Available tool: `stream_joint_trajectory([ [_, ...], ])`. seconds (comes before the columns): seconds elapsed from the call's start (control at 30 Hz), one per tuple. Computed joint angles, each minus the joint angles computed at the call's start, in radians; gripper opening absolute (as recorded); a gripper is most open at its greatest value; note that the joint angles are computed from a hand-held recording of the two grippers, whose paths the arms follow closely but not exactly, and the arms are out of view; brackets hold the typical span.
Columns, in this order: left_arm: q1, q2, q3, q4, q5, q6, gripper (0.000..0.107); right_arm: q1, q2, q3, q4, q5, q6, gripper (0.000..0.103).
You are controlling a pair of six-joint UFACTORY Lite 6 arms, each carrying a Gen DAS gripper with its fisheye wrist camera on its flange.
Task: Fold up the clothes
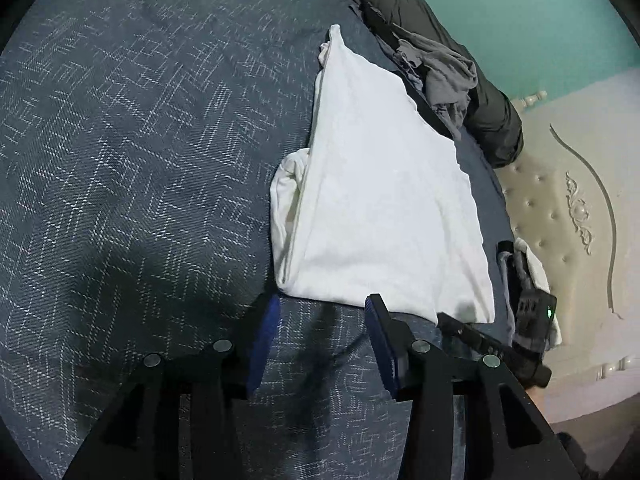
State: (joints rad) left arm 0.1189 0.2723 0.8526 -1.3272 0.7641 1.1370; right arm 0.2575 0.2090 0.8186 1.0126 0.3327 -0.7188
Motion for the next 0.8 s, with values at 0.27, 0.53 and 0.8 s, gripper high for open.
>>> stream_joint_trajectory([
  [0.27,0.013,-0.027,-0.016,-0.007,0.009,0.007,0.049,0.013,-0.046,-0.021,-0.113,0.009,0.108,0.001],
  [0.53,0.014,-0.029,-0.020,-0.017,0.002,0.007,0.049,-0.036,0.033,0.184,-0.196,0.035,0.216,0.001],
  [0.8,0.016,-0.023,-0.043,-0.051,0.002,0.037,0.052,0.071,0.057,0.072,-0.203,-0.071,0.257,0.001],
])
